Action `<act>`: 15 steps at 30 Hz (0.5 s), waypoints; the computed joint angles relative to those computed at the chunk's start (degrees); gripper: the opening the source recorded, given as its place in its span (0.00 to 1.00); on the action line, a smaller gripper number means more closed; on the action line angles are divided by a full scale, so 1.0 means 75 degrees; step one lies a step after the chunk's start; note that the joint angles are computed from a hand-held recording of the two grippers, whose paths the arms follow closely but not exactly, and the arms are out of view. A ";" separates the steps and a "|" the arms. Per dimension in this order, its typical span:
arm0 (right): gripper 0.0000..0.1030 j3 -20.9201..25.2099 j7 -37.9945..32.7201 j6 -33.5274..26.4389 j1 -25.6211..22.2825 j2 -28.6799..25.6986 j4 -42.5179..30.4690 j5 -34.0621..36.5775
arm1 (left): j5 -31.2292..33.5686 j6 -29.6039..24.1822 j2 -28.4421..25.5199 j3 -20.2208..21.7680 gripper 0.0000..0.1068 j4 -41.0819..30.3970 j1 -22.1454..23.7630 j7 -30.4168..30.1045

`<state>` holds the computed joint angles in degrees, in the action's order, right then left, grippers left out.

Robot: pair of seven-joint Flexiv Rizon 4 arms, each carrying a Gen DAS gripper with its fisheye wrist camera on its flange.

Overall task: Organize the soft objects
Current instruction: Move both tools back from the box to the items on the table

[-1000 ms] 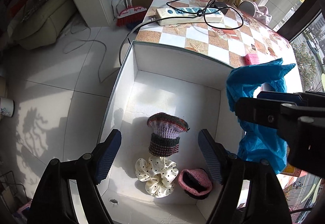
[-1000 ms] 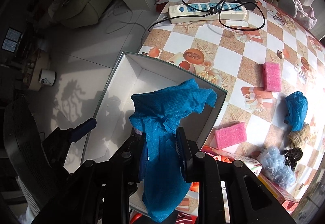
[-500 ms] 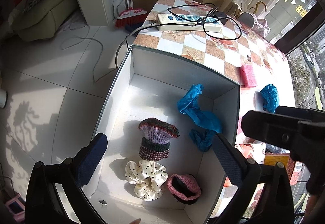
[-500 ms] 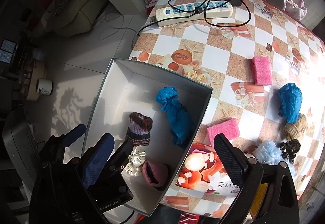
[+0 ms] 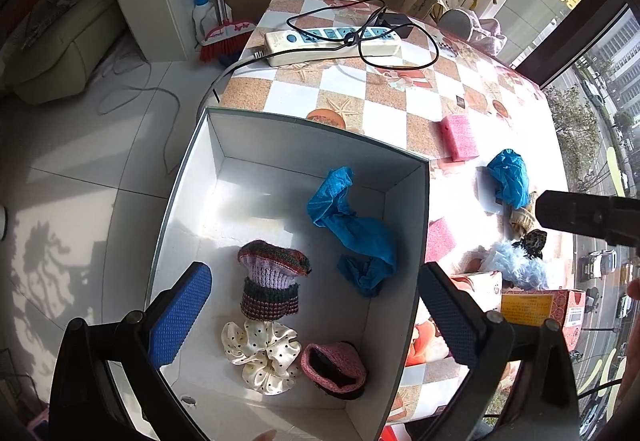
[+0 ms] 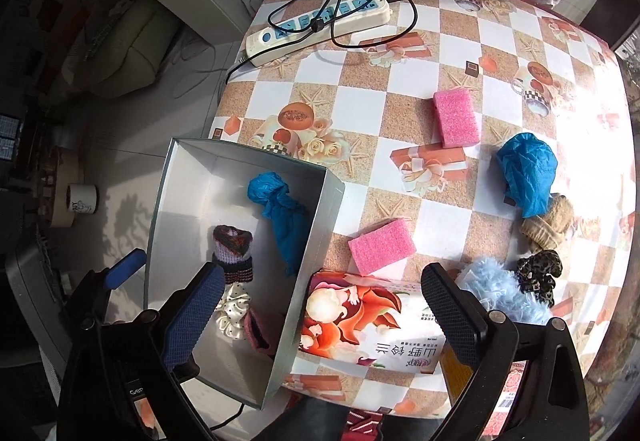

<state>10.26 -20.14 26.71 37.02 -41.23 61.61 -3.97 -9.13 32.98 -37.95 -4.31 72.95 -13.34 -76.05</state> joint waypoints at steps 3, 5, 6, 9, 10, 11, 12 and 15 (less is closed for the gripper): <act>0.96 -0.0053 0.0481 0.0365 -0.0223 0.0794 0.1216 0.0109 | -0.0011 -0.0116 -0.0070 -0.0131 0.96 -0.0225 -0.0109 0.0178; 0.96 -0.0052 0.0827 0.0529 -0.0401 0.1336 0.2007 0.0129 | -0.0003 -0.0248 -0.0154 -0.0198 0.96 -0.0439 -0.0225 0.0296; 0.96 -0.0049 0.1005 0.0542 -0.0483 0.1584 0.2354 0.0112 | -0.0008 -0.0318 -0.0205 -0.0235 0.96 -0.0548 -0.0286 0.0360; 0.96 0.0025 0.1493 0.0580 -0.0735 0.2244 0.3313 0.0126 | 0.0058 -0.0574 -0.0386 -0.0284 0.96 -0.0915 -0.0519 0.0528; 0.96 0.0063 0.1644 0.0647 -0.0832 0.2446 0.3632 0.0176 | 0.0116 -0.0689 -0.0468 -0.0282 0.96 -0.1070 -0.0617 0.0578; 0.96 0.0115 0.1764 0.0747 -0.0942 0.2630 0.3939 0.0272 | 0.0176 -0.0802 -0.0544 -0.0271 0.96 -0.1212 -0.0715 0.0611; 0.96 0.0176 0.1856 0.0900 -0.1056 0.2801 0.4254 0.0405 | 0.0234 -0.0906 -0.0612 -0.0260 0.96 -0.1338 -0.0809 0.0642; 0.96 0.0330 0.2020 0.1216 -0.1302 0.3129 0.4950 0.0757 | 0.0385 -0.1262 -0.0907 -0.0213 0.96 -0.1849 -0.1076 0.0645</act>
<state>12.73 -4.99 35.84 27.25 -17.76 98.73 1.71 -6.25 23.51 -44.75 -5.90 59.09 -21.41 -71.21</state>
